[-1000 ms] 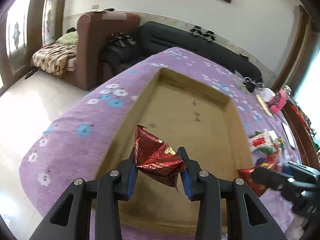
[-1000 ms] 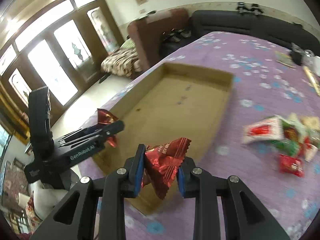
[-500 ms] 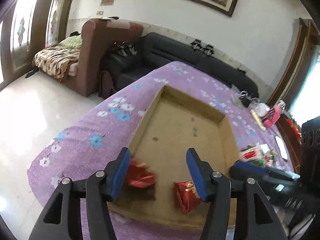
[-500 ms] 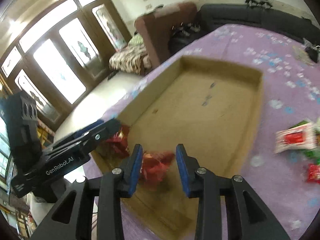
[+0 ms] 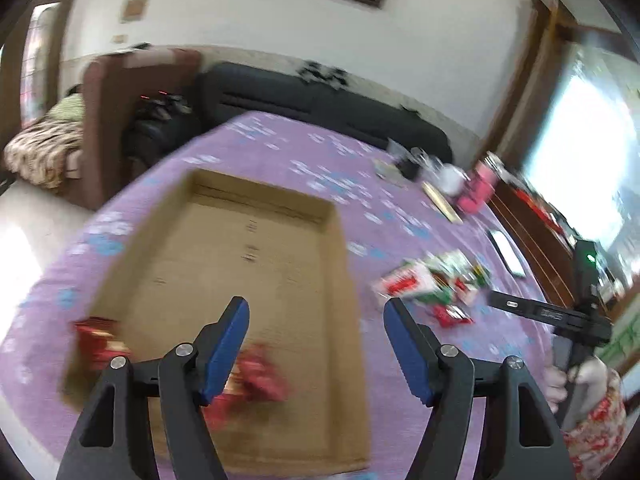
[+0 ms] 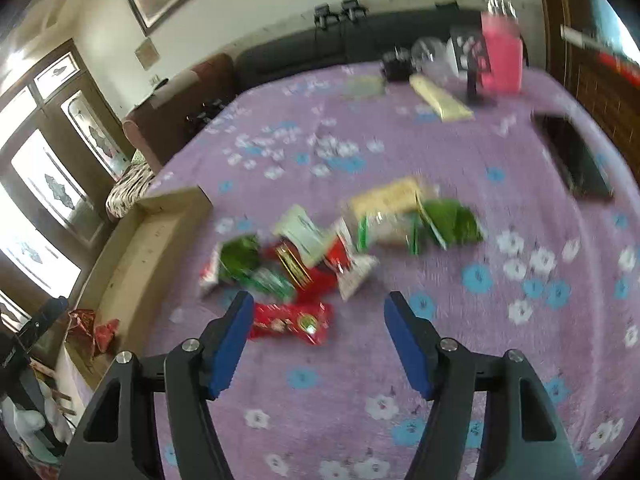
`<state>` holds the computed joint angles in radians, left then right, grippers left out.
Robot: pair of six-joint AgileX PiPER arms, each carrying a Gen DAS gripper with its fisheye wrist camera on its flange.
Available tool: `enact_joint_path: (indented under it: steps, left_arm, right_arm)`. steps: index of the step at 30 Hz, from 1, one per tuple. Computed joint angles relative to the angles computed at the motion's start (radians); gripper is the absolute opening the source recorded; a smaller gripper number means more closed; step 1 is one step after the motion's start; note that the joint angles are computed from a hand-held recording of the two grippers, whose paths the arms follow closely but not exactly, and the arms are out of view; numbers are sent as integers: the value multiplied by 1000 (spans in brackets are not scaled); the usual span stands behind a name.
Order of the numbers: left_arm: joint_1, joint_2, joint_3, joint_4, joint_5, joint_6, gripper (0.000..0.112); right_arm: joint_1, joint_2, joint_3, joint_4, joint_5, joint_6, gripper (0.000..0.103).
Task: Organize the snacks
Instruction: 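Grasp the red candy with the right gripper while the left tool approaches the white sachet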
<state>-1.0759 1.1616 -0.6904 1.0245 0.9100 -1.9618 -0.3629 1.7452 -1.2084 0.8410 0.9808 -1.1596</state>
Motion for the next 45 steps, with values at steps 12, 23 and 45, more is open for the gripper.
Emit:
enact_joint_path:
  steps: [12,23,45]
  left_arm:
    - [236,453,-482,-352,-177,868,73]
    - [330,758,-832,-590,-29,1403,73]
    - [244,544,-573,-528,-84,1079,75]
  right_arm:
    - [169,8,98,-23,-156,-190,41]
    - [26,64,-4,-74,27,-172,35]
    - [-41,23,60,-61,48,-235,36]
